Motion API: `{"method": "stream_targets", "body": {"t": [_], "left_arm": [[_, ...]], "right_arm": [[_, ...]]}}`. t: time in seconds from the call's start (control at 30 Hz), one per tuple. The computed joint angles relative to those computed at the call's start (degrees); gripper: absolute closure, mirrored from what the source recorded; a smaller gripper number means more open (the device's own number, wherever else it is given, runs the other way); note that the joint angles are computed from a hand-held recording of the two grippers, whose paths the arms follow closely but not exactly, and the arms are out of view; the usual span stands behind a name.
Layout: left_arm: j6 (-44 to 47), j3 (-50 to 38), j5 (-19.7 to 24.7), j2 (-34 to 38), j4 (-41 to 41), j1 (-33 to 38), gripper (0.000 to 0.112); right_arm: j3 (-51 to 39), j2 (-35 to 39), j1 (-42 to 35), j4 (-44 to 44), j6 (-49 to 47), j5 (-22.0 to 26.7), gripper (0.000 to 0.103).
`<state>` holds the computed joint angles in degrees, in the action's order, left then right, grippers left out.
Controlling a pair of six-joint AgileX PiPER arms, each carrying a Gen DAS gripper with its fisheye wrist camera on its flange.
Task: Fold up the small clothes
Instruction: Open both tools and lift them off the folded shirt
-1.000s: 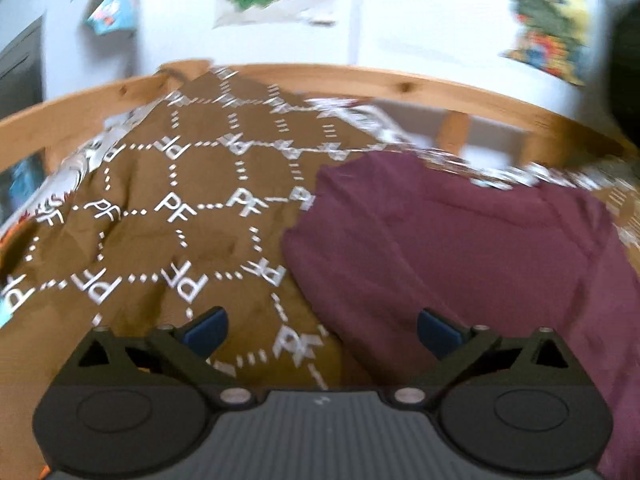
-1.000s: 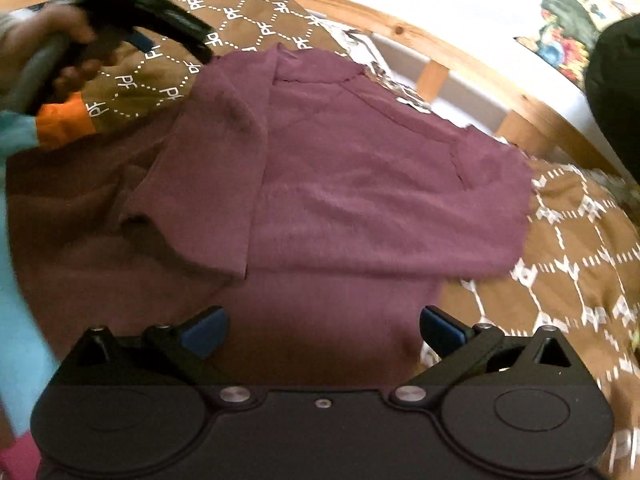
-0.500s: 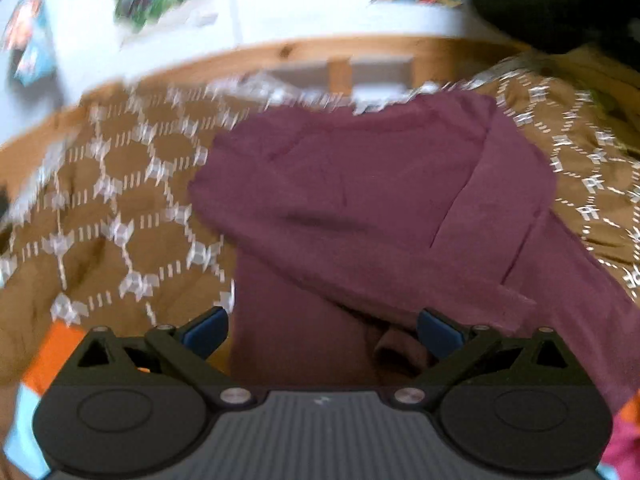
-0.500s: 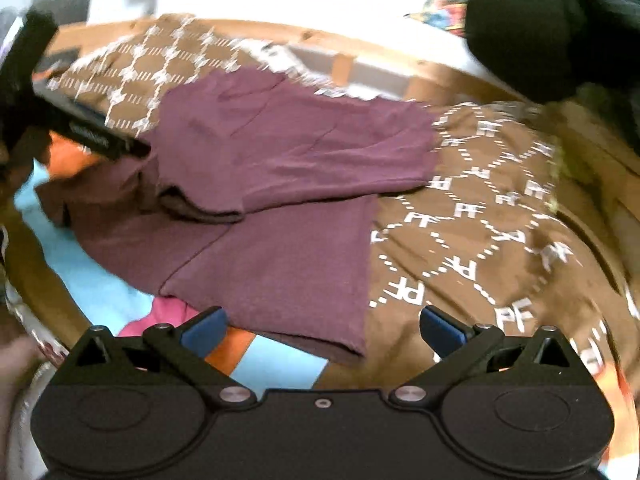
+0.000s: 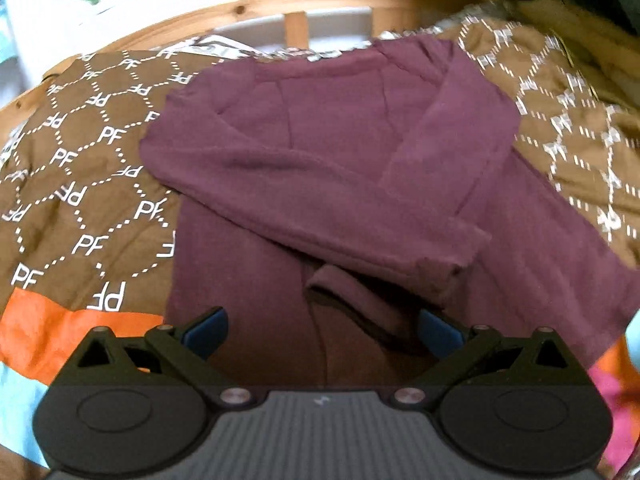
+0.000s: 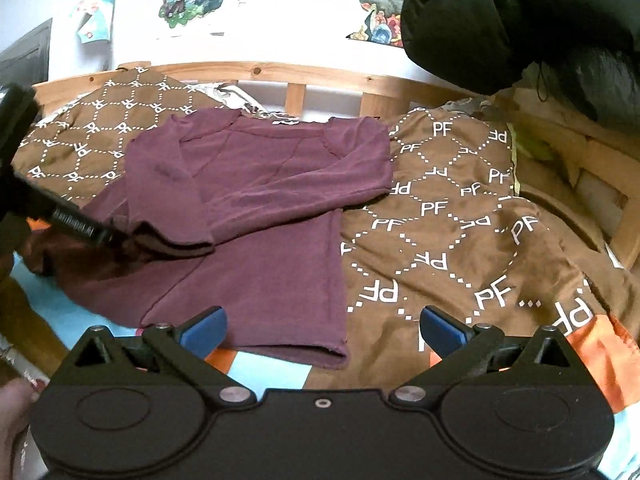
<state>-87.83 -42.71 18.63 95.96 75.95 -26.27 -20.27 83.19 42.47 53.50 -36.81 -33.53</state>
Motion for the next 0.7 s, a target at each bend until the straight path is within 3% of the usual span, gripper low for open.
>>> {"method": "stream_targets", "body": {"t": [0.2, 0.37, 0.57, 0.7], "left_arm": [[6.11, 1.61, -0.13, -0.51, -3.98, -0.09, 0.010], [0.55, 7.40, -0.43, -7.07, 2.74, -1.31, 0.010], [0.63, 13.84, -1.65, -14.56, 9.21, -2.68, 0.010], [6.07, 15.76, -3.07, -17.71, 6.23, -1.82, 0.010]], "right_arm": [[0.60, 0.97, -3.02, -3.22, 2.65, -0.14, 0.001], [1.02, 1.77, -3.62, -4.88, 3.61, -1.73, 0.001], [-0.13, 4.78, -1.29, -2.19, -5.89, -2.41, 0.001], [-1.10, 9.48, 4.51, 4.84, -16.00, -8.22, 0.001]]}}
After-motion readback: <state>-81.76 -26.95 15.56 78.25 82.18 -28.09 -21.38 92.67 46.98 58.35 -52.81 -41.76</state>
